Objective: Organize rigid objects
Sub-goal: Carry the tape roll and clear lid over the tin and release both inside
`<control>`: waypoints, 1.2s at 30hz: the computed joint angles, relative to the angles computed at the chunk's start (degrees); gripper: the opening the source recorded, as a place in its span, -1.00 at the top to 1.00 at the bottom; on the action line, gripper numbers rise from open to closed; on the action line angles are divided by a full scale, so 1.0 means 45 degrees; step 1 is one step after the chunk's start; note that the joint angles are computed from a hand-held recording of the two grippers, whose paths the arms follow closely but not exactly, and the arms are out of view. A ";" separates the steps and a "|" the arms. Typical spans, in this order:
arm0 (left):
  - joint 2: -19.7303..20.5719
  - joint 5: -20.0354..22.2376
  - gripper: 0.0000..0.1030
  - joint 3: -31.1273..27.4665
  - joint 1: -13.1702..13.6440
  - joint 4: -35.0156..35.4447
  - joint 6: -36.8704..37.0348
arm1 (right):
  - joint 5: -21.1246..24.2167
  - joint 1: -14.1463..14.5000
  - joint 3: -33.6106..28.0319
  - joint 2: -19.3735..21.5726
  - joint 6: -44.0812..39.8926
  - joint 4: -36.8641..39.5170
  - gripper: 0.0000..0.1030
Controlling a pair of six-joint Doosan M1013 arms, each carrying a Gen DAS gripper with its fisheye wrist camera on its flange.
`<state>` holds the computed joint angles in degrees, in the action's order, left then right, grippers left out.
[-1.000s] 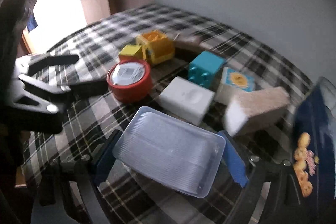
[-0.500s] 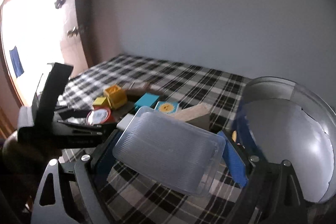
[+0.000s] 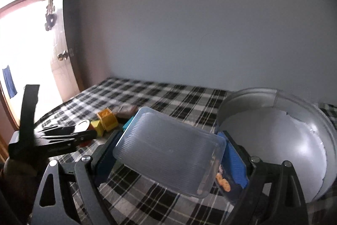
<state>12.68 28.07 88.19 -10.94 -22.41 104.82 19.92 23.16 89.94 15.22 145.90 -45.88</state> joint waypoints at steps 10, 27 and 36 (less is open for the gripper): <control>-0.0758 -0.1901 -0.05 0.0629 -0.0367 -0.4897 0.5305 | 0.2113 0.0386 0.0691 -0.0472 0.7292 -0.7975 -0.78; -0.0289 -0.1116 -0.05 -0.0201 -0.1655 -0.9035 0.9308 | 0.6148 -0.0387 0.1409 -0.1006 0.8823 -0.8857 -0.78; 0.0421 -0.0473 -0.05 -0.1024 -0.2314 -0.8649 0.8852 | 0.7131 -0.0750 0.1200 -0.0814 0.7818 -0.8029 -0.78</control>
